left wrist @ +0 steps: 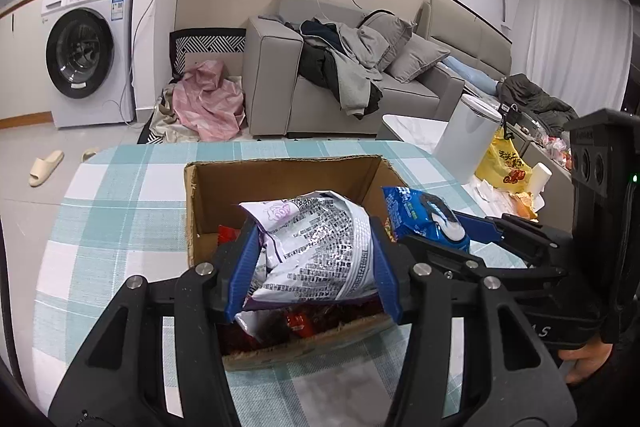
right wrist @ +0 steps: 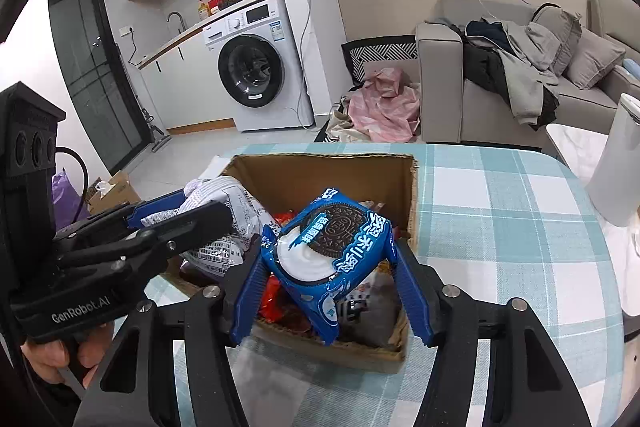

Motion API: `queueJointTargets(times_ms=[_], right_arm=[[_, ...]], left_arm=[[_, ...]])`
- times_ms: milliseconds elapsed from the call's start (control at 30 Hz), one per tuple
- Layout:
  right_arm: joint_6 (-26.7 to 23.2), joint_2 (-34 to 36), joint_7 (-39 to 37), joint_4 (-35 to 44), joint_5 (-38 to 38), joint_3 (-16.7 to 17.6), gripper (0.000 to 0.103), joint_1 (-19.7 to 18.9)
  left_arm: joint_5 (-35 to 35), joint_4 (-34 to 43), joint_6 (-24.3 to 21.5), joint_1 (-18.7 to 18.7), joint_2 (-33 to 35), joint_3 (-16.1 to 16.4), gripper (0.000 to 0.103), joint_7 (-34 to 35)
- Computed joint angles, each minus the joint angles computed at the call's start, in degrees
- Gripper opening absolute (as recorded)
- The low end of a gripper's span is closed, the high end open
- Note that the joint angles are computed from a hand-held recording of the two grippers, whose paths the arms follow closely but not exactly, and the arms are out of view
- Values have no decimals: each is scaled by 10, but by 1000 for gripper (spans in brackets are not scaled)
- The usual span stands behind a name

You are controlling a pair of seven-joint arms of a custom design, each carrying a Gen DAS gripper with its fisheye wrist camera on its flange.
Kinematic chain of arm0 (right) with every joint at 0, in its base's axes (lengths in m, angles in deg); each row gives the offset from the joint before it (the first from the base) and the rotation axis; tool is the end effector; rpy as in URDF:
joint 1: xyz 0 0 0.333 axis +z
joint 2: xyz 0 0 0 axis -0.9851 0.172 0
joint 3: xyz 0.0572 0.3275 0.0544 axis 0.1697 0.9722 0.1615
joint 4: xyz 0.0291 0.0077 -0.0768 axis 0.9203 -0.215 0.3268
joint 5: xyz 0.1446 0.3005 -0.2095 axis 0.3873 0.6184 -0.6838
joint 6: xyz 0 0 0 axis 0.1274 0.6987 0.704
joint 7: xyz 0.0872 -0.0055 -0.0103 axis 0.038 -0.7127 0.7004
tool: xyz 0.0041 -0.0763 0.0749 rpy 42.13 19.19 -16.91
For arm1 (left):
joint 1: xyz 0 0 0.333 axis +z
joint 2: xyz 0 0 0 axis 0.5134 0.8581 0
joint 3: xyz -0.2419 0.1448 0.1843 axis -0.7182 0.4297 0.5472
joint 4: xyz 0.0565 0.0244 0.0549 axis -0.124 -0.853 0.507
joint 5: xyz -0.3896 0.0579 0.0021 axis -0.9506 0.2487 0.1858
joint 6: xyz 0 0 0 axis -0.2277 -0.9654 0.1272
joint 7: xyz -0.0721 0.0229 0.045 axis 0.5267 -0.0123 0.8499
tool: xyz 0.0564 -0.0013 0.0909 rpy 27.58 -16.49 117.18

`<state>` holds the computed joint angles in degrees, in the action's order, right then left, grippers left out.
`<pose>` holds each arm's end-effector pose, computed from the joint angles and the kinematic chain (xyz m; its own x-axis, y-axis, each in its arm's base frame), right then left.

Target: Organize snacks

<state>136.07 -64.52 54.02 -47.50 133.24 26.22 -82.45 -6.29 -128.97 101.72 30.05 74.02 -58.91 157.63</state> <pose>0.6759 0.0055 0.4732 0.2779 -0.9410 -0.1929 -0.6507 -0.0367 -0.7584 0.6576 -0.1997 0.5191 -0.3626 -0.9038 0.2274 -0.6092 0.0451 -0.7918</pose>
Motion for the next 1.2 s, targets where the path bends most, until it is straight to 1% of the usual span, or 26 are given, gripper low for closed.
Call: queueJointTargets(times_ms=[100, 167, 200, 233, 300, 367, 433, 467, 500, 533, 567, 600, 667, 733, 767, 800, 833, 933, 967, 1000, 1033, 1133, 1167, 1200], right_arm=[[-11, 3, -21, 4, 8, 4, 66, -6], [-9, 1, -36, 1, 12, 5, 69, -6], [-1, 0, -45, -1, 17, 6, 72, -6], [8, -2, -48, -4, 19, 5, 75, -4], [7, -4, -62, -6, 30, 7, 75, -7], [8, -8, -72, -10, 39, 6, 76, -7], [9, -11, -82, -13, 49, 5, 78, -7], [7, -11, -82, -13, 50, 2, 79, -6], [6, -12, -80, -14, 46, -1, 80, -4], [7, -12, -80, -15, 45, -2, 80, -3], [9, -13, -81, -16, 47, -3, 80, -3], [9, -15, -82, -18, 49, -4, 81, -3], [7, -18, -89, -23, 60, -4, 83, -6], [6, -22, -98, -27, 70, -6, 84, -6], [6, -25, -103, -29, 76, -7, 85, -6], [7, -28, -112, -33, 85, -7, 86, -7], [7, -31, -119, -36, 93, -7, 89, -6], [7, -41, -149, -47, 130, -10, 95, -4], [5, -45, -159, -51, 142, -12, 96, -3], [3, -49, -169, -55, 154, -14, 97, -2], [3, -53, -177, -59, 163, -17, 102, 1], [-6, -67, -233, -73, 226, -24, 102, 4], [-10, -72, -246, -78, 241, -29, 102, 6], [-16, -76, -257, -82, 254, -33, 103, 9]], left_arm=[[9, 7, 3, -6, 7, 6, 50, -10], [15, 19, 1, -6, 16, 7, 50, -18], [21, 23, -1, -9, 19, 10, 50, -26], [37, 25, 1, -20, 20, 24, 50, -44], [67, 27, 6, -35, 22, 46, 50, -80], [70, 30, 3, -24, 25, 36, 50, -88], [97, 36, -2, -36, 29, 52, 51, -114], [108, 35, -2, -38, 28, 56, 54, -123], [116, 36, -2, -40, 29, 58, 63, -131], [125, 35, -2, -42, 28, 61, 69, -140], [135, 33, 1, -46, 27, 66, 82, -152], [145, 30, 4, -49, 25, 71, 85, -161], [163, 22, 9, -50, 19, 73, 87, -173], [161, 10, 14, -37, 9, 57, 92, -165], [160, 1, 22, -33, 4, 53, 99, -161], [161, -10, 30, -32, -4, 51, 103, -161], [156, -22, 46, -24, -10, 42, 102, -153], [137, -54, 67, 1, -32, 14, 102, -127], [131, -64, 69, 5, -40, 9, 102, -123], [118, -72, 72, 15, -47, -3, 102, -112], [100, -82, 77, 29, -54, -19, 102, -94], [53, -112, 97, 52, -76, -46, 102, -50], [31, -121, 104, 63, -83, -61, 102, -30], [0, -131, 109, 81, -90, -83, 102, 0]])
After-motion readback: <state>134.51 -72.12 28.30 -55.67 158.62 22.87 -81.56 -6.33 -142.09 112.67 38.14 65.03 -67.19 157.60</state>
